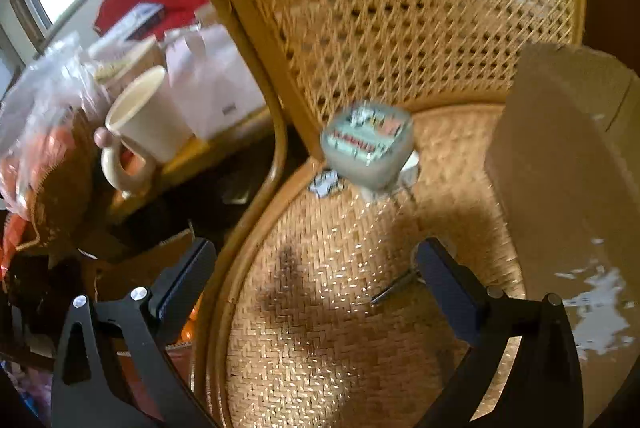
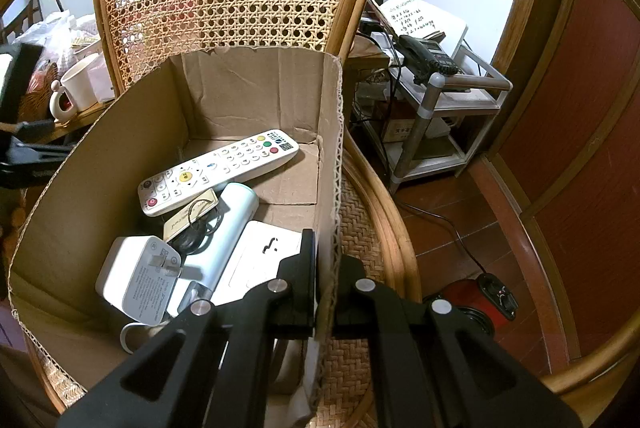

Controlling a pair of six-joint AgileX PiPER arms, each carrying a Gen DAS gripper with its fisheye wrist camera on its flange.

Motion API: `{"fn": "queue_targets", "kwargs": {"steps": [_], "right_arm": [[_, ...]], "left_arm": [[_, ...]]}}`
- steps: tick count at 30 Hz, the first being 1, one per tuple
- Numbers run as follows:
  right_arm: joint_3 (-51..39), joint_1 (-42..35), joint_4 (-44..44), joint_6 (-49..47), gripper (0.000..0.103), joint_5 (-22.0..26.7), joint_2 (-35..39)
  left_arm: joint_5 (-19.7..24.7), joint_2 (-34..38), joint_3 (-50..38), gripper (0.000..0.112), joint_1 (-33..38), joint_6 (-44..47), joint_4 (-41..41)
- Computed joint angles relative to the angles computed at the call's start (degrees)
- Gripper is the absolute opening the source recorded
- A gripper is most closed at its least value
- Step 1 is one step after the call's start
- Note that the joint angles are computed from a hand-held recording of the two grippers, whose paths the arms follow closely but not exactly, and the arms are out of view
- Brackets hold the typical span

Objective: Organize rigid objects
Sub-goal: 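Move the left tool down to the keys on the seat and grasp them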

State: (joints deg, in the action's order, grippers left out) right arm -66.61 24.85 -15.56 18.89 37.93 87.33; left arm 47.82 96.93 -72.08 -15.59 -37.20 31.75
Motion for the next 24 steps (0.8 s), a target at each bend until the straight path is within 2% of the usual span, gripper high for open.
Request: {"fn": "queue_targets", "kwargs": {"steps": [6, 10, 13, 16, 20, 24], "right_arm": [[0.00, 0.02, -0.07, 0.09, 0.006, 0.01, 0.00], [0.07, 0.08, -0.13, 0.19, 0.006, -0.11, -0.02], [0.01, 0.08, -0.15, 0.19, 0.006, -0.09, 0.03], [0.03, 0.11, -0.21, 0.25, 0.006, -0.07, 0.02], [0.07, 0.04, -0.13, 0.14, 0.006, -0.10, -0.01], [0.08, 0.03, -0.12, 0.12, 0.006, -0.10, -0.02]], "left_arm": [[-3.21, 2.00, -0.48, 0.100, 4.07, 5.53, -8.23], [-5.97, 2.50, -0.56, 0.100, 7.05, 11.09, -16.72], [-6.19, 3.38, -1.09, 0.100, 7.84, 13.97, -20.70], [-5.61, 4.26, -1.39, 0.100, 7.11, 14.66, -20.47], [-7.20, 4.10, 0.00, 0.100, 6.16, 12.44, -18.81], [-8.66, 4.80, 0.41, 0.098, 8.53, 16.52, -25.08]]}}
